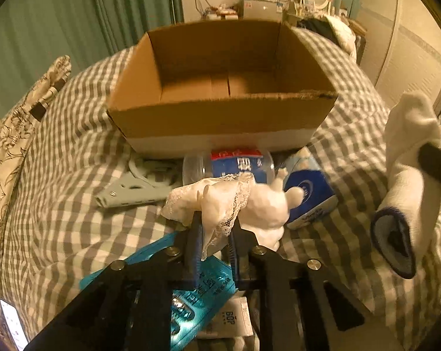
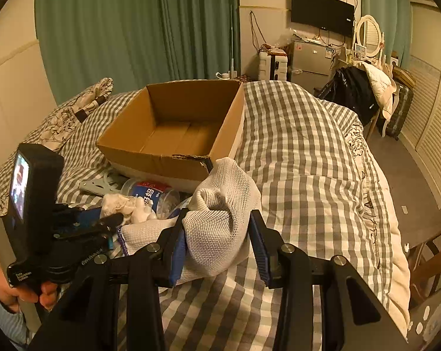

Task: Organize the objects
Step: 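Grasp the white lace cloth with the left gripper while the right holds the sock, then carry both items over the box and open both grippers to drop them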

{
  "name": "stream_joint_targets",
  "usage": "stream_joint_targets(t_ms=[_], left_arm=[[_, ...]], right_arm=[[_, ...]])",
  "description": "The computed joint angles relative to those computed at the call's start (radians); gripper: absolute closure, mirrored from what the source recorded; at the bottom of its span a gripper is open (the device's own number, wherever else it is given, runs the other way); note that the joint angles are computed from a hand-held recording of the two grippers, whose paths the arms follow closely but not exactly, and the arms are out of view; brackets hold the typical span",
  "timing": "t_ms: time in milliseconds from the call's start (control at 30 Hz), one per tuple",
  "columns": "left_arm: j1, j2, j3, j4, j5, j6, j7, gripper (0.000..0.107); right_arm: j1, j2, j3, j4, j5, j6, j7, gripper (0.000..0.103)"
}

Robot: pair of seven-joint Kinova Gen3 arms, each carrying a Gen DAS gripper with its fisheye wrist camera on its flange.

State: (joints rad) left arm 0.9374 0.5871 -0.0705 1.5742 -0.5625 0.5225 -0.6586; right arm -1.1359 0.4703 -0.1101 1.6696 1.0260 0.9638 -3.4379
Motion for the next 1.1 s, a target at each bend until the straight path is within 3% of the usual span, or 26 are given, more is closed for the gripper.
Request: stream_joint_targets(t_ms=[233,400,667,867,1100], left_arm=[[0.050,-0.105,-0.044,0.061,-0.087,-0.026,0.087,0.094],[0.094,-0.183,-0.074,0.070,-0.238,-0.012,0.195,0.094],[0.011,-0.213,-0.007,-0.020,-0.346,0.007,0.224,0.094],[-0.116,-0.144,0.051,-0.163,-0.256,-0.022,0.114,0.094],[-0.185,-0.016,0.041,-0.311,-0.103,-0.053,-0.042,0.094]], right_arm=[[-0.046,-0.019,-0.011,-0.031,0.028,0.104,0.009,0.064],[-0.072,-0.035,-0.019,-0.083,0.082,0.203,0.067,0.064],[-0.055,-0.040,-0.017,-0.211,0.175,0.251,0.207,0.064],[0.001,0.002,0.026,-0.347,0.186,0.192,0.319,0.064],[0.064,0.113,0.117,-0.530,0.124,0.104,0.458,0.064]])
